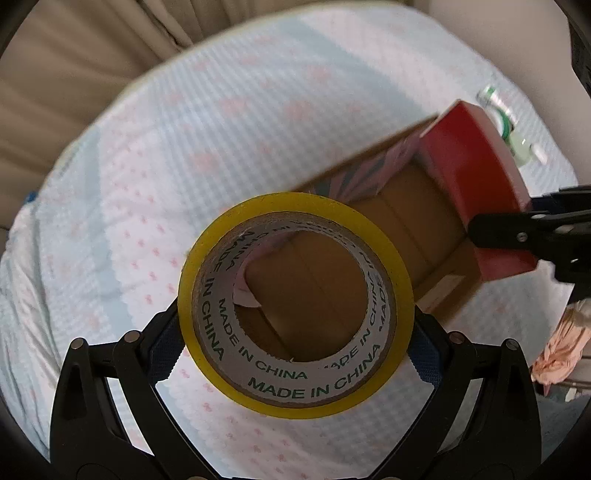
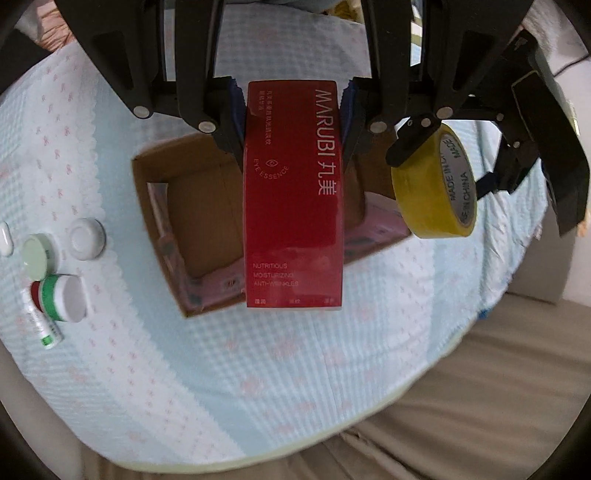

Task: Organize rigid objects
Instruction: 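Carry tape roll and red box into the cardboard box and release both, then lift both tools away from the box back toward the remaining items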

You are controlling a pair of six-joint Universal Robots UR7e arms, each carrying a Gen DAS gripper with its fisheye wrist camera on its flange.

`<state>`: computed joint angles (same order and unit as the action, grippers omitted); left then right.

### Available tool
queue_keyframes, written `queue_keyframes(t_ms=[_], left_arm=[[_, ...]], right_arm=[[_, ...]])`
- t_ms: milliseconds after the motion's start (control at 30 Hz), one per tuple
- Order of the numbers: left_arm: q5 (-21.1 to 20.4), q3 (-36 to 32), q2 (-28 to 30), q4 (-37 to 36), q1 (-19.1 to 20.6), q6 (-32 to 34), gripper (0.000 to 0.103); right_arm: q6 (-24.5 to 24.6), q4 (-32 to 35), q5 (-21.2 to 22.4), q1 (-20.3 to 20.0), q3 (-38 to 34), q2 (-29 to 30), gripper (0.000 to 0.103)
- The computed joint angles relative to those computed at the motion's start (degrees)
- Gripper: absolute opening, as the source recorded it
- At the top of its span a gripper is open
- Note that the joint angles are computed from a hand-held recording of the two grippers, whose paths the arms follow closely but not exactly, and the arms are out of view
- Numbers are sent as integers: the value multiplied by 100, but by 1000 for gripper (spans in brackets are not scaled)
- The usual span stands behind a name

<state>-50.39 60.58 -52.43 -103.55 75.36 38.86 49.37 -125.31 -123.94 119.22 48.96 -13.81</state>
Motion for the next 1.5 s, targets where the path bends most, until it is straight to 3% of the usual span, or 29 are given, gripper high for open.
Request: queue_keyframes(t_ms=[233,367,500,600,733,767,800,833,867,900,1000,1267,1367,1500], left_arm=[[135,-747,780,906,234,-339,99],[93,-1171,1074,1300,289,-606,99],[62,-1670,1392,1586,342,-761,99],[13,-1843,1490,1723,355,-762,99],[-202,-2300,1683,2206,406,-1126,99],[-293,-2625,1834,2586,435,-1406,100],[-352,-2840,1934,2816,457,-1585,103],[-387,-2850,1933,2832,462,-1676,103],[-370,-2765,1889,2740,456,-1758,103],[-366,-2712,1860,2689,451,-1779,103],[-334,-2441,1715,2523,424,-1821,103],[-219,-1581,1149,1965,302,-1736,103],[-233,-1207,839,1680,232,-1707,103],[-273,-1078,563,1554,147,-1700,103]], right_arm=[[-573,838,85,-433,-836,671,37],[-1383,1436,-199,-469,-1421,1010,37],[-2088,1769,-239,-544,-1638,1140,37],[-2349,1917,-233,-593,-1656,1159,37],[-2807,1654,-315,-599,-1362,1062,39],[-2919,1510,-335,-590,-1246,1020,45],[-3021,1375,-365,-577,-1154,991,62],[-3039,1361,-368,-573,-1121,980,75],[-3051,1383,-342,-574,-1101,973,99],[-3068,1373,-314,-574,-1044,945,103],[-3004,1399,-304,-550,-903,899,103],[-3048,723,-551,-336,-132,623,103],[-2872,958,-766,-237,-397,750,103],[-2601,866,-823,-86,-83,534,103]])
